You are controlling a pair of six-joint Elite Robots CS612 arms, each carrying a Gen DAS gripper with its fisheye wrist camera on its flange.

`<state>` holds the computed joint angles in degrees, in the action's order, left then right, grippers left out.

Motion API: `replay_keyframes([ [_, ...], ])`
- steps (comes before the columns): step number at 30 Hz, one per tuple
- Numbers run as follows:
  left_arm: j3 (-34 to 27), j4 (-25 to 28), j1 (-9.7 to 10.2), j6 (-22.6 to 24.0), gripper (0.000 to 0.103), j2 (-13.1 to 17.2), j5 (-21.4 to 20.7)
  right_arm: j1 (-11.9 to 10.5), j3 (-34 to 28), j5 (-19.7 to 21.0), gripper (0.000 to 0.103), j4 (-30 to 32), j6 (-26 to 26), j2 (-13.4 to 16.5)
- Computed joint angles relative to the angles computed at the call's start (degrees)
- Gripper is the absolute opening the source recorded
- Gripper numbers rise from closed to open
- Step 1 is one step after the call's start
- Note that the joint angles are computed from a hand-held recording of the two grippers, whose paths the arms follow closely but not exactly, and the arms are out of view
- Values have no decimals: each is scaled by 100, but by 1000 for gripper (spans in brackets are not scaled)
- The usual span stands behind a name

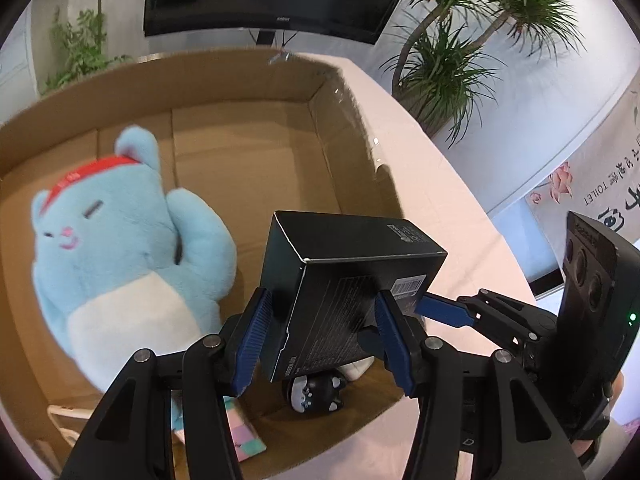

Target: Organize objects

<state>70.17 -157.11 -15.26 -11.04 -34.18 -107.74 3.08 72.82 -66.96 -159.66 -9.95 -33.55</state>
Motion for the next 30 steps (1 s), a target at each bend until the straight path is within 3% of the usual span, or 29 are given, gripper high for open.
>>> replay_keyframes([
  [2,-99,163,1,-44,52,70,52,21,-77,-168,48,104,93,52],
  [4,104,-126,-7,-251,52,-27,510,39,-79,-324,48,49,222,63],
  [7,536,-637,133,-632,52,-249,493,1,188,-256,65,-549,604,-24],
  [11,1579,-1417,416,-1046,63,-799,616,-68,563,529,69,-1064,597,-215],
  [13,2134,-1711,568,-1475,69,-1041,704,-69,739,967,73,-1139,477,-317],
  [14,2451,-1862,636,-1731,70,-1160,811,-61,866,1332,76,-1097,296,-384],
  [16,2922,-1999,723,-2157,71,-1290,963,2,1003,1666,78,-855,-68,-462],
  [18,3240,-1726,770,-2579,71,-1338,1140,100,1156,1866,78,-413,-595,-526],
  [21,3495,-1567,817,-3111,70,-1224,1110,303,1322,1677,78,183,-860,-502],
  [23,3562,-1603,791,-3299,70,-1142,1126,447,1345,1310,78,358,-928,-451],
  [28,3486,-1785,721,-3134,68,-926,1137,655,1237,836,64,713,-928,-269],
  [30,3445,-1833,701,-3046,56,-855,1203,695,1137,851,61,609,-919,-165],
])
